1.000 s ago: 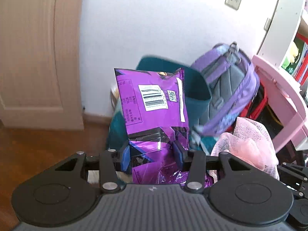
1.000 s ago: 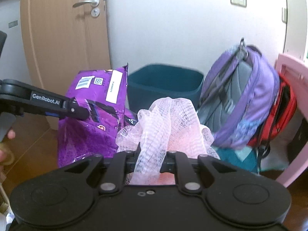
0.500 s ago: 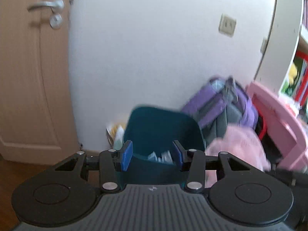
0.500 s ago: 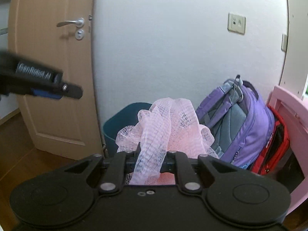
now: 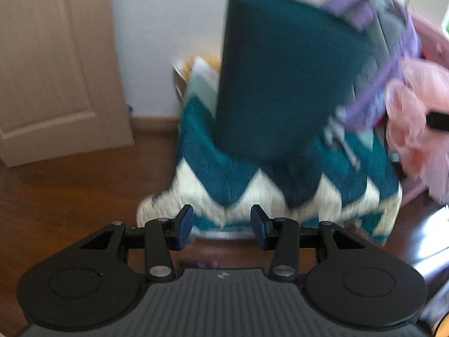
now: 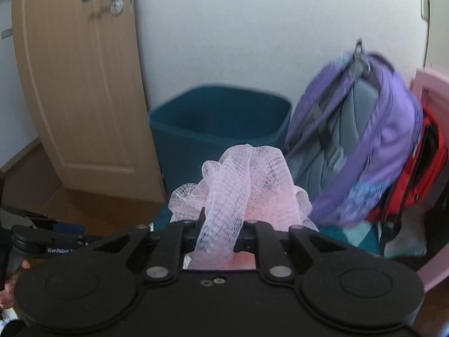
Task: Collect trash
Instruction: 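Open left tool to drop the purple bag into the wastebasket, then lower left tool to the purple Lay's chip bag while right tool holds the pink mesh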
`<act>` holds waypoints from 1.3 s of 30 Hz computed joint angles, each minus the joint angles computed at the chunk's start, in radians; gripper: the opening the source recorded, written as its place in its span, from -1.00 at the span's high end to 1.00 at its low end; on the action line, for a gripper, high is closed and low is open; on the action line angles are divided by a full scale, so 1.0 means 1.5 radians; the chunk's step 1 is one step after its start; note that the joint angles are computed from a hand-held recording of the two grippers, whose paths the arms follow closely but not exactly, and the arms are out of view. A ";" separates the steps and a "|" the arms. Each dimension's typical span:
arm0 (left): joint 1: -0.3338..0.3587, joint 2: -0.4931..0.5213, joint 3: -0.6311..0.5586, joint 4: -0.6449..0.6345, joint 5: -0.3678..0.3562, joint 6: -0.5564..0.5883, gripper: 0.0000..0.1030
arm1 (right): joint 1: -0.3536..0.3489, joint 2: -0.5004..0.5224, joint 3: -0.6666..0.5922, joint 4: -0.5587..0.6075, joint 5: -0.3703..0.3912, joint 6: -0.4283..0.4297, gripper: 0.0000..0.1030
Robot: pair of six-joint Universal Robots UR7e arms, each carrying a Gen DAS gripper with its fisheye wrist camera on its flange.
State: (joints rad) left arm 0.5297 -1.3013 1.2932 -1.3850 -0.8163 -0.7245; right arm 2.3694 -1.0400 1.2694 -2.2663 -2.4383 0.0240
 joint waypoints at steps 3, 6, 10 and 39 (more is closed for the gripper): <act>0.009 -0.016 0.049 0.004 -0.020 0.022 0.14 | -0.005 -0.022 0.046 0.012 0.013 0.028 0.76; 0.030 -0.028 0.090 -0.008 -0.051 0.031 -0.05 | -0.012 -0.040 0.095 0.017 0.026 0.040 0.76; 0.071 -0.037 0.141 -0.046 -0.080 0.071 -0.43 | -0.033 -0.048 0.142 0.018 0.049 0.063 0.76; 0.491 0.064 0.334 -0.318 -0.236 0.383 -0.45 | -0.245 0.133 0.284 -0.016 0.247 -0.008 0.74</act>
State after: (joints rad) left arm 1.2656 -1.2055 1.7949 -1.8625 -1.1709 -0.1504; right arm 2.0021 -0.8406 1.6955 -2.2905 -2.0673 0.0115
